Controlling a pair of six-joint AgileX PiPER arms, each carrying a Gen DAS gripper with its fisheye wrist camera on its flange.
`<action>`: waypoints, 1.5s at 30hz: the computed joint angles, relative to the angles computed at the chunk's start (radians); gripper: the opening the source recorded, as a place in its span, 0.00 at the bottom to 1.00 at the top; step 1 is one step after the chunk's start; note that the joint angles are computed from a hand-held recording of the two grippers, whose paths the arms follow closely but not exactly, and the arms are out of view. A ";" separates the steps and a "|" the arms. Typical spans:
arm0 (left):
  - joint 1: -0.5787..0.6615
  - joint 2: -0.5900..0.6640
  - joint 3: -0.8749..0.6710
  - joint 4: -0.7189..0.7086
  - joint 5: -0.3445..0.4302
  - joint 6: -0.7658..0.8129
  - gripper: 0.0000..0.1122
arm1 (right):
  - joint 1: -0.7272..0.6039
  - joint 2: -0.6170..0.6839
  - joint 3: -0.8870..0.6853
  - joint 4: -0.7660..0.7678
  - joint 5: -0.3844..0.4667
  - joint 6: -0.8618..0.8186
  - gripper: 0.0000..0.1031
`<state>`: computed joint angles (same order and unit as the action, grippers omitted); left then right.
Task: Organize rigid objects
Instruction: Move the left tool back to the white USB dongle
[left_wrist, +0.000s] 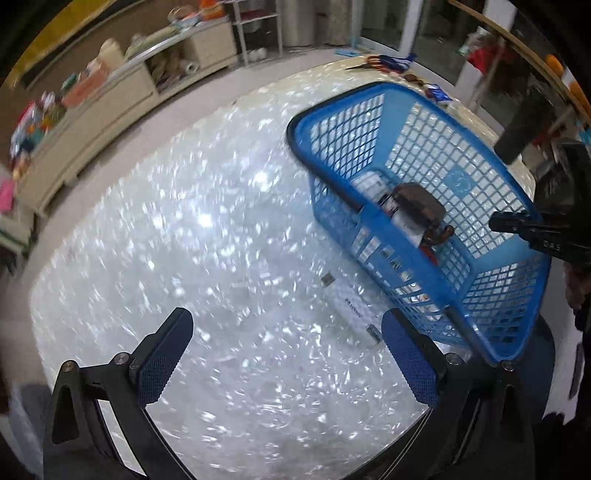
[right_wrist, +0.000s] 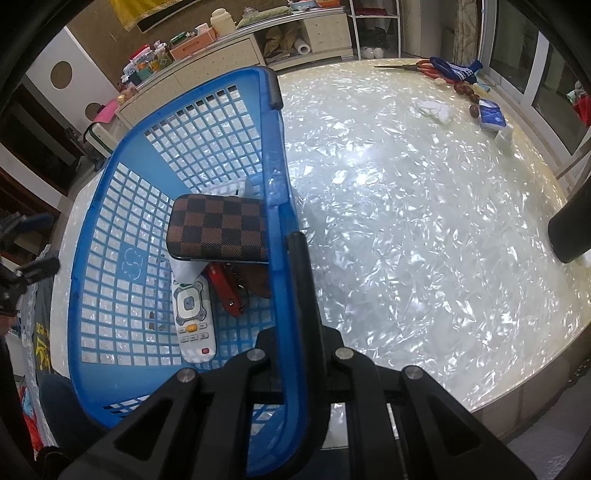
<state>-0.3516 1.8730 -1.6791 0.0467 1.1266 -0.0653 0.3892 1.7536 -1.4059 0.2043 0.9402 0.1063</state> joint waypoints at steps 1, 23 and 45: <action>0.007 -0.002 0.025 -0.011 -0.015 -0.012 0.91 | -0.001 0.002 -0.003 0.000 0.002 -0.002 0.07; 0.029 0.131 0.218 -0.236 -0.260 0.003 0.91 | -0.012 0.015 -0.007 0.027 0.002 -0.018 0.07; 0.001 0.196 0.200 -0.149 -0.290 -0.103 0.91 | -0.024 0.007 0.013 0.050 -0.014 -0.031 0.07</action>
